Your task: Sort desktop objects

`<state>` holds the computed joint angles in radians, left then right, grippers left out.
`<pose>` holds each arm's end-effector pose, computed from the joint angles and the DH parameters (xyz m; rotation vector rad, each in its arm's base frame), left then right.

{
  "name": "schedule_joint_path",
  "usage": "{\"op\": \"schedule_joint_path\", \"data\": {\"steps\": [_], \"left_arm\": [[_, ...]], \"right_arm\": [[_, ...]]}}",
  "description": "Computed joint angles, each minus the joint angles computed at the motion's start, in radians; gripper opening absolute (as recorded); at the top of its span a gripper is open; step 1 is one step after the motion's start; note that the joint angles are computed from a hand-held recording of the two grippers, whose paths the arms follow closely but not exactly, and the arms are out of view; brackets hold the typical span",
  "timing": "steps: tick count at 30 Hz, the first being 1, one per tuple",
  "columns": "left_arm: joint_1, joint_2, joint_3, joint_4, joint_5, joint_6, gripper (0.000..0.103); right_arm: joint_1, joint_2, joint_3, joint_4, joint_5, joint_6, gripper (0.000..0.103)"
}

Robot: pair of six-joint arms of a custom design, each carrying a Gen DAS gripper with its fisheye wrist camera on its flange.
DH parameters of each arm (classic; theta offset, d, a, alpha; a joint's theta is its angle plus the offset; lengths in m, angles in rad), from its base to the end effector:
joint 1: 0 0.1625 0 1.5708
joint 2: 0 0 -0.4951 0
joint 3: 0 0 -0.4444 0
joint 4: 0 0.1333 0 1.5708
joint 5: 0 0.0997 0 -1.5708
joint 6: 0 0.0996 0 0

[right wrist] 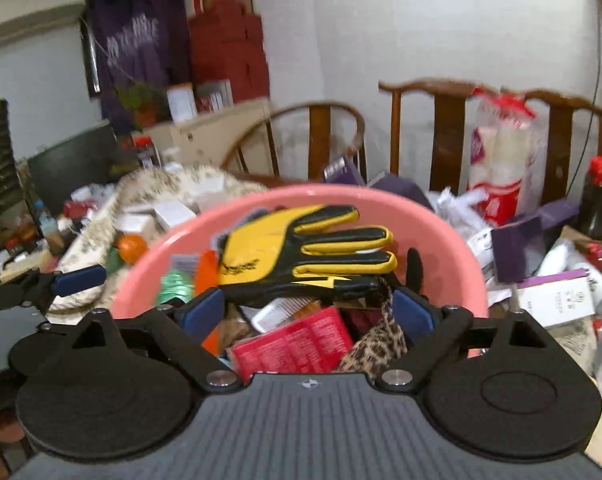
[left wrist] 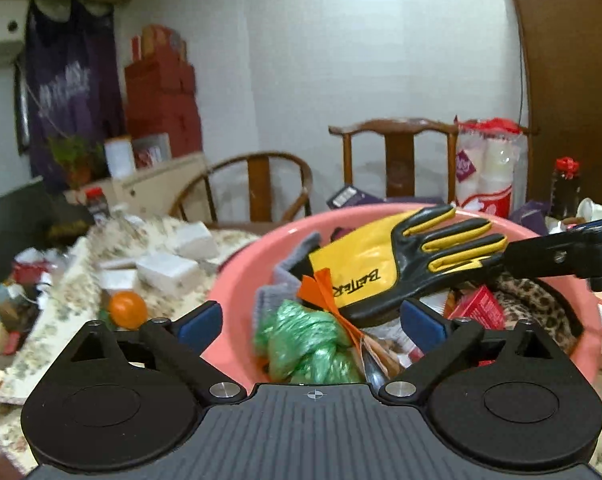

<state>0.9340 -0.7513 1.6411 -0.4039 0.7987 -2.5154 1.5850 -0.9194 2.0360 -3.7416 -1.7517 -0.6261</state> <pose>-0.2283 -0.6497 0.0337 0.8188 1.9849 -1.2615 0.1243 -0.6279 0.1952 0.6281 -2.2927 1.2526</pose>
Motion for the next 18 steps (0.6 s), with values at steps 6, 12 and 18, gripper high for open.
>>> {"op": "schedule_joint_path", "data": {"steps": [6, 12, 18], "left_arm": [[-0.028, -0.045, 0.111, -0.113, -0.029, 0.021, 0.103], [-0.037, -0.076, 0.202, -0.185, -0.055, 0.001, 0.103], [-0.037, -0.100, 0.276, -0.204, -0.080, -0.087, 0.103]], "right_arm": [[-0.024, 0.020, 0.126, -0.268, 0.083, -0.041, 0.102], [-0.050, 0.076, 0.199, -0.451, 0.114, -0.106, 0.102], [-0.088, 0.107, 0.254, -0.491, 0.153, -0.069, 0.102]]}}
